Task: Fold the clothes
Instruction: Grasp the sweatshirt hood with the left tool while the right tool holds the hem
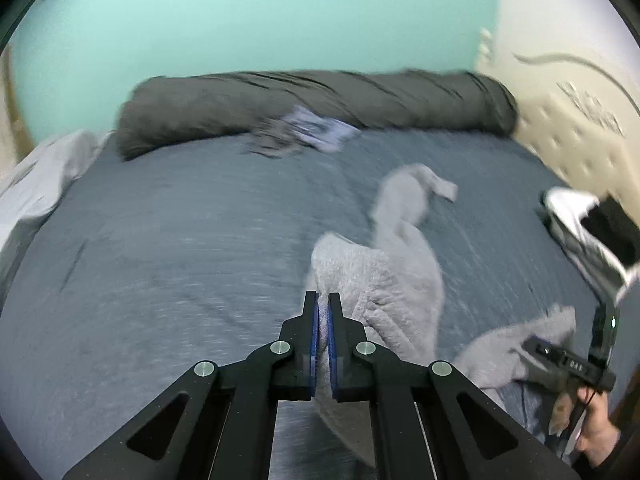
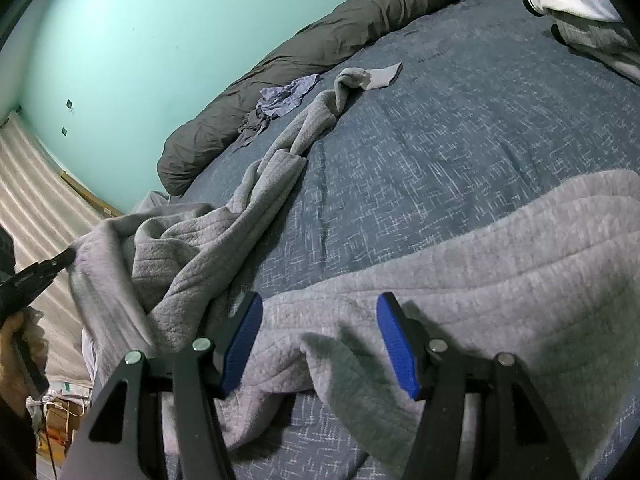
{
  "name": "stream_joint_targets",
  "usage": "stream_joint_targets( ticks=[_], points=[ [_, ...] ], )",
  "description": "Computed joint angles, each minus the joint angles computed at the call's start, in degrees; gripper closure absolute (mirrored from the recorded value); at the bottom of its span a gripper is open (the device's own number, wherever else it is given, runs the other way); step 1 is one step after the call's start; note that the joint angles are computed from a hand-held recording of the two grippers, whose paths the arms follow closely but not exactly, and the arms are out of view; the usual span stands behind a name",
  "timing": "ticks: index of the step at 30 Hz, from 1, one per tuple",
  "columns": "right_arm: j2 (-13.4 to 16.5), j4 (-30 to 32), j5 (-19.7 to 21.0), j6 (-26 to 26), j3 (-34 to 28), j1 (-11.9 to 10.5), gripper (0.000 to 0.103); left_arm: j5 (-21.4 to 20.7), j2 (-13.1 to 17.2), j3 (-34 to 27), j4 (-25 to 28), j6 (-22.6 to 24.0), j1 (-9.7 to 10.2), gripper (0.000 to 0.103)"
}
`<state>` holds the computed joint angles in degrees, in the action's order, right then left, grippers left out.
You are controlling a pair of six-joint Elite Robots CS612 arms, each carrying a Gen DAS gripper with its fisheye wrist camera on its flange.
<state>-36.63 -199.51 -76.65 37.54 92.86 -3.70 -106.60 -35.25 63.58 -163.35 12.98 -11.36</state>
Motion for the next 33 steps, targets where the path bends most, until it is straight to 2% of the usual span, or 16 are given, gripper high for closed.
stream_joint_targets(
  ticks=[4,7,9,14,17,23,28,31,33],
  points=[
    [-0.07,0.15,-0.35,-0.58,0.05,0.11,0.043,0.88,-1.0,1.13,-2.05,-2.72,1.94,0.099],
    [-0.13,0.28,-0.53,-0.91,0.13,0.13,0.043,2.37,-1.27,2.32,-6.31,-6.87,3.68,0.099],
    [-0.12,0.5,-0.63,-1.0,0.07,0.12,0.043,3.32,-0.75,2.38,-7.48,-11.31,4.96,0.099],
    [0.08,1.63,-0.54,-1.55,-0.39,0.23,0.043,8.94,1.07,1.33,4.01,-10.52,5.23,0.099],
    [0.17,2.28,-0.47,-2.32,-0.73,0.38,0.043,8.47,2.82,0.09,9.61,-11.49,5.58,0.098],
    [0.12,3.75,-0.51,-4.09,-1.03,0.57,0.043,5.9,3.73,0.34,9.35,-13.27,6.3,0.097],
    [-0.6,7.23,-0.19,-6.42,-0.87,0.74,0.043,3.1,2.89,1.4,9.4,-12.19,7.06,0.086],
    [-1.67,8.68,-1.55,-5.93,0.38,1.0,0.043,1.37,2.56,2.16,8.98,-11.68,7.49,0.073],
    [-2.58,8.9,-1.93,-3.68,1.44,0.61,0.043,0.21,2.35,2.66,8.72,-11.33,7.79,0.061]
  ],
)
